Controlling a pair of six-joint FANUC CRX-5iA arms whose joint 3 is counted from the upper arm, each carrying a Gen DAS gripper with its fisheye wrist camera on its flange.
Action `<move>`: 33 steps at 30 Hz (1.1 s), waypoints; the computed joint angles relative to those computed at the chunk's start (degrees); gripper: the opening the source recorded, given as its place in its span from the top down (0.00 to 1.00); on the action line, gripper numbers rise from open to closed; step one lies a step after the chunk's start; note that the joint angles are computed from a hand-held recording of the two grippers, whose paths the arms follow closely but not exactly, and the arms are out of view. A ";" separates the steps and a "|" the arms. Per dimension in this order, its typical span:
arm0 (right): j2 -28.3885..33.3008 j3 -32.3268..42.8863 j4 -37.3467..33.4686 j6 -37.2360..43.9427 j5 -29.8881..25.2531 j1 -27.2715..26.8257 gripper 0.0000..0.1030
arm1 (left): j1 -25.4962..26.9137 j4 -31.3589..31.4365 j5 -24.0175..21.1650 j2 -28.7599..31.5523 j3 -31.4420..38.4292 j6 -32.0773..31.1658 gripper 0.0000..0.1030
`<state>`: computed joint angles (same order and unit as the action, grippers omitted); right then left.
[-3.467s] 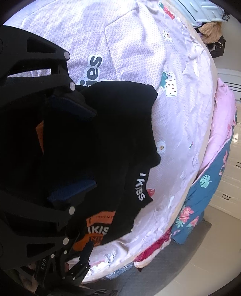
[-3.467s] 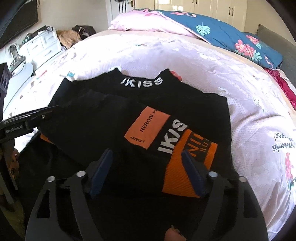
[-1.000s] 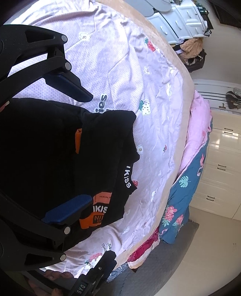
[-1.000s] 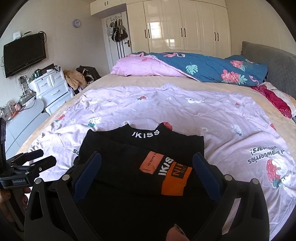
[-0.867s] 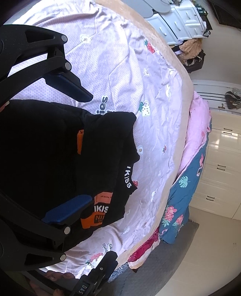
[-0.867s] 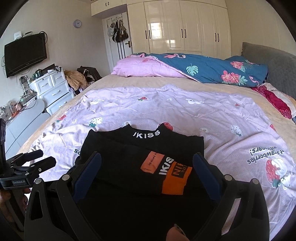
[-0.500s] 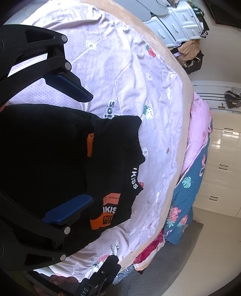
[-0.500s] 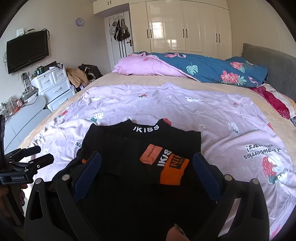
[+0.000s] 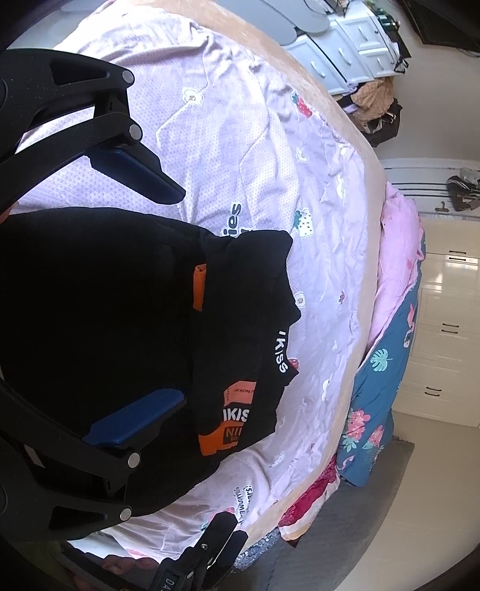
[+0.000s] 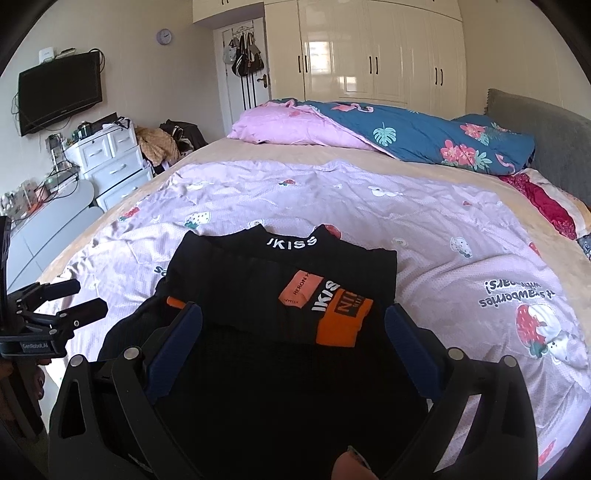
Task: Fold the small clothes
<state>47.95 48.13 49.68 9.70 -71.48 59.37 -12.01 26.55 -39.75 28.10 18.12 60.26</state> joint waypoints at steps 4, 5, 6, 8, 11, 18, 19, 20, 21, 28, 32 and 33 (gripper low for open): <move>-1.07 -1.94 -0.06 -0.61 0.08 0.57 0.04 | -0.09 -1.29 -0.11 -0.66 -0.71 0.14 0.09; -1.46 -2.73 -0.01 -1.02 0.09 0.76 0.04 | -0.10 -1.41 -0.02 -0.95 -1.19 0.06 0.09; -1.81 -3.39 -0.07 -1.29 0.22 0.85 0.04 | -0.08 -1.52 -0.03 -1.15 -1.49 0.02 0.09; -2.41 -4.60 -0.27 -2.03 0.20 1.13 0.04 | -0.04 -1.89 -0.05 -1.56 -2.14 0.04 0.09; -3.21 -6.17 -0.41 -2.80 0.25 1.45 0.04 | -0.02 -2.65 -0.09 -2.21 -3.07 -0.03 0.09; -4.85 -9.55 -0.92 -4.51 0.39 2.17 0.04 | 0.16 -4.24 -0.21 -3.50 -5.25 0.13 0.09; -5.09 -10.00 -1.03 -4.85 0.37 2.25 0.04 | 0.19 -4.29 -0.32 -3.67 -5.53 0.15 0.09; -5.35 -10.48 -1.05 -5.16 0.32 2.35 0.04 | 0.23 -4.26 -0.42 -3.66 -5.62 0.06 0.09; -5.53 -10.92 -0.98 -5.41 0.36 2.42 0.04 | 0.29 -4.37 -0.52 -3.70 -5.74 0.15 0.09; -6.50 -12.84 -1.56 -6.17 -0.06 2.81 0.04 | 0.39 -4.76 -0.84 -3.99 -6.39 0.20 0.09; -7.00 -13.84 -2.19 -6.15 -0.43 3.14 0.04 | 0.48 -5.15 -1.04 -4.27 -6.92 0.12 0.09; -7.12 -14.10 -2.47 -6.08 -0.64 3.26 0.04 | 0.55 -5.09 -1.01 -4.37 -7.16 -0.04 0.09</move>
<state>40.84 34.03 47.20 3.62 -72.11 62.63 -11.46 21.46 -40.76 23.73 10.96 60.22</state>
